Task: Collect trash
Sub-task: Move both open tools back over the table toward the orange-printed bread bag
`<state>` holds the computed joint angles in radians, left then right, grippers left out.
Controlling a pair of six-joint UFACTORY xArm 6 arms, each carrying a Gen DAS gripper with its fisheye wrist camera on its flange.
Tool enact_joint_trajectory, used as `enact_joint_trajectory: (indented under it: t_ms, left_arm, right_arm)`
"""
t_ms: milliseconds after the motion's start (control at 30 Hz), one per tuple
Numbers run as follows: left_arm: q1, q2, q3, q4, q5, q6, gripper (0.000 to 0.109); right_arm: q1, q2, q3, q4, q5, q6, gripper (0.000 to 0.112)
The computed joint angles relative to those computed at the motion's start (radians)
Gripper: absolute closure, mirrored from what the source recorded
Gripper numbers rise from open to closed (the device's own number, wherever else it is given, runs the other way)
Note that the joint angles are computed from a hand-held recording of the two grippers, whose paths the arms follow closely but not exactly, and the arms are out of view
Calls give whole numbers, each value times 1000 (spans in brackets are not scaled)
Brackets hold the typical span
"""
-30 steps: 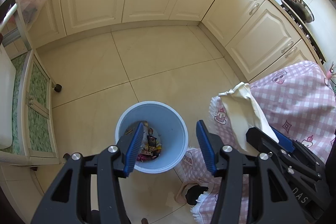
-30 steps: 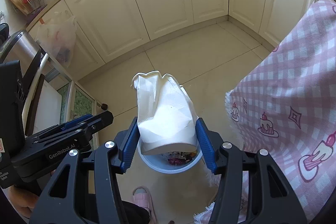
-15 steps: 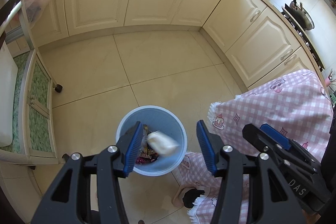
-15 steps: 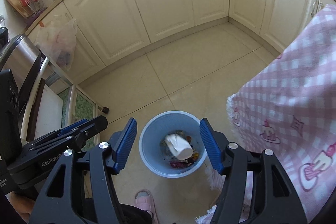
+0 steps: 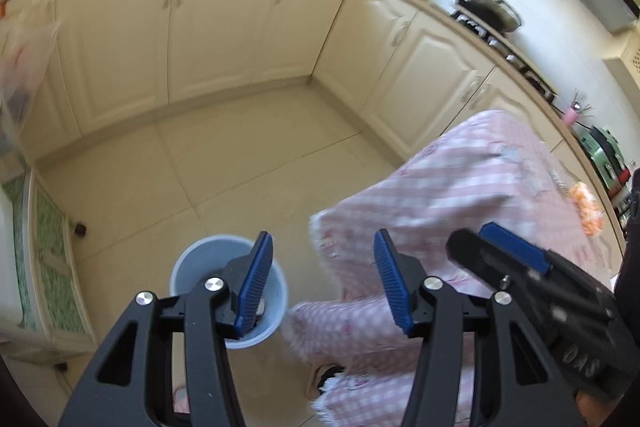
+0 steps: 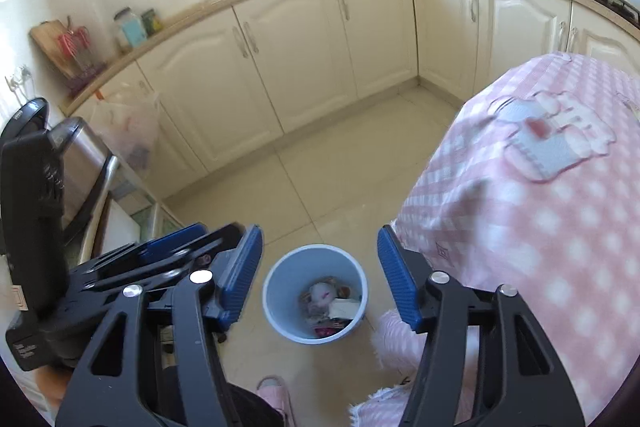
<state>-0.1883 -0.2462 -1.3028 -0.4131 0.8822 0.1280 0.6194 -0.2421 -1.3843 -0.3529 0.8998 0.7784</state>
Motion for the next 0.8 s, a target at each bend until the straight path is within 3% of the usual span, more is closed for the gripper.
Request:
enact_joint_trajectory:
  t_ms: [233,400,533,800]
  left_arm:
    - [-141,-61,-69,66,-24,-55,50]
    - [-277,-14,-185,128,-14,-97,46]
    - [-418,103,-341,198,15,-139,44]
    - [-582,435,-736,253,133,-186,43]
  right_arm:
    - [7,-194,39,-163,66,45,52]
    - [-71,-345,92,-199,135,-13,51]
    - [-177,-448,139,-217,187,-67,50]
    - [-577,-558,238,-48,133,-294,46]
